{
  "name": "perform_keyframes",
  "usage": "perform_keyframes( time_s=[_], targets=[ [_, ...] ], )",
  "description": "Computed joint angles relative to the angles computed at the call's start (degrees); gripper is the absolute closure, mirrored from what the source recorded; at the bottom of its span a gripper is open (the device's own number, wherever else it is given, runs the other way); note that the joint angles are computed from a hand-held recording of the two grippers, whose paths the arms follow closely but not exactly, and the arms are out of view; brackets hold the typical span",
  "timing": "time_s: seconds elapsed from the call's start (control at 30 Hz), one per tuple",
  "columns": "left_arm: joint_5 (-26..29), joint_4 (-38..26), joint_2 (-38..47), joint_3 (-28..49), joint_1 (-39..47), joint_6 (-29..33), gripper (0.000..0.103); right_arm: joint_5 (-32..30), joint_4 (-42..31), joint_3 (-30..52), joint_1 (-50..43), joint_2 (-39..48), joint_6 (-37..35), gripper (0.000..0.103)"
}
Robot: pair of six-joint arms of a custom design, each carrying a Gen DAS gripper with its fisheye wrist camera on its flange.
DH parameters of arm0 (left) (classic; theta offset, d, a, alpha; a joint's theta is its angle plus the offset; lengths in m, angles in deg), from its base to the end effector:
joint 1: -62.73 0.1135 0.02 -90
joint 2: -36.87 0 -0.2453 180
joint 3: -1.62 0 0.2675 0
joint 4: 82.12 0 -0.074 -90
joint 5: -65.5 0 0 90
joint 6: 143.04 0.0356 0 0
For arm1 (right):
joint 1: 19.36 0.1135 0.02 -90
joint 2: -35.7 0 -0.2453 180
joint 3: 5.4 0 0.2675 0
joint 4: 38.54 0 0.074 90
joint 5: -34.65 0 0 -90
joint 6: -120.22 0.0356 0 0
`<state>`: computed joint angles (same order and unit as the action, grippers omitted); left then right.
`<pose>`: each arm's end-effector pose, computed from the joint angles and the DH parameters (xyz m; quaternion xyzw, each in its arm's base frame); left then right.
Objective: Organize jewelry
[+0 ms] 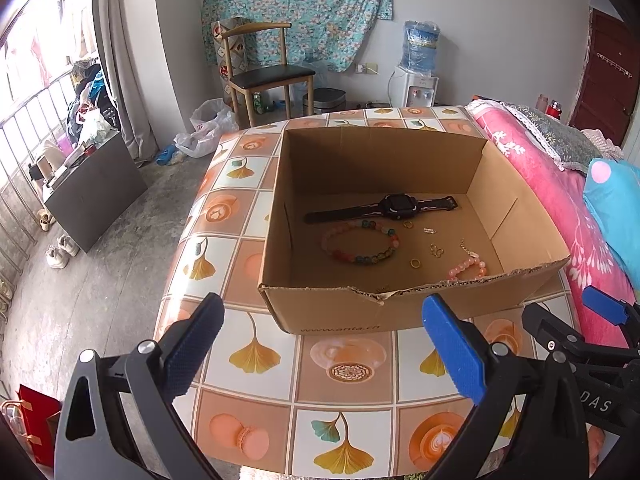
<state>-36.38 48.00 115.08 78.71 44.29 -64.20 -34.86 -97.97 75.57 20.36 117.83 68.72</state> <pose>0.2924 -0.0898 0.2638 0.0250 0.9379 0.0095 0.3459 0.2438 0.1863 0.2576 0.0350 0.9523 0.0241 0.3023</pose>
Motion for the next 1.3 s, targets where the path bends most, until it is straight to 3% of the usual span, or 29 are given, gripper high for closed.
perform_keyframes(
  time_s=[1.3],
  targets=[
    [0.24, 0.11, -0.1, 0.12, 0.61, -0.15, 0.005, 0.1, -0.6, 1.09, 0.33, 0.67, -0.32, 0.008]
  ],
)
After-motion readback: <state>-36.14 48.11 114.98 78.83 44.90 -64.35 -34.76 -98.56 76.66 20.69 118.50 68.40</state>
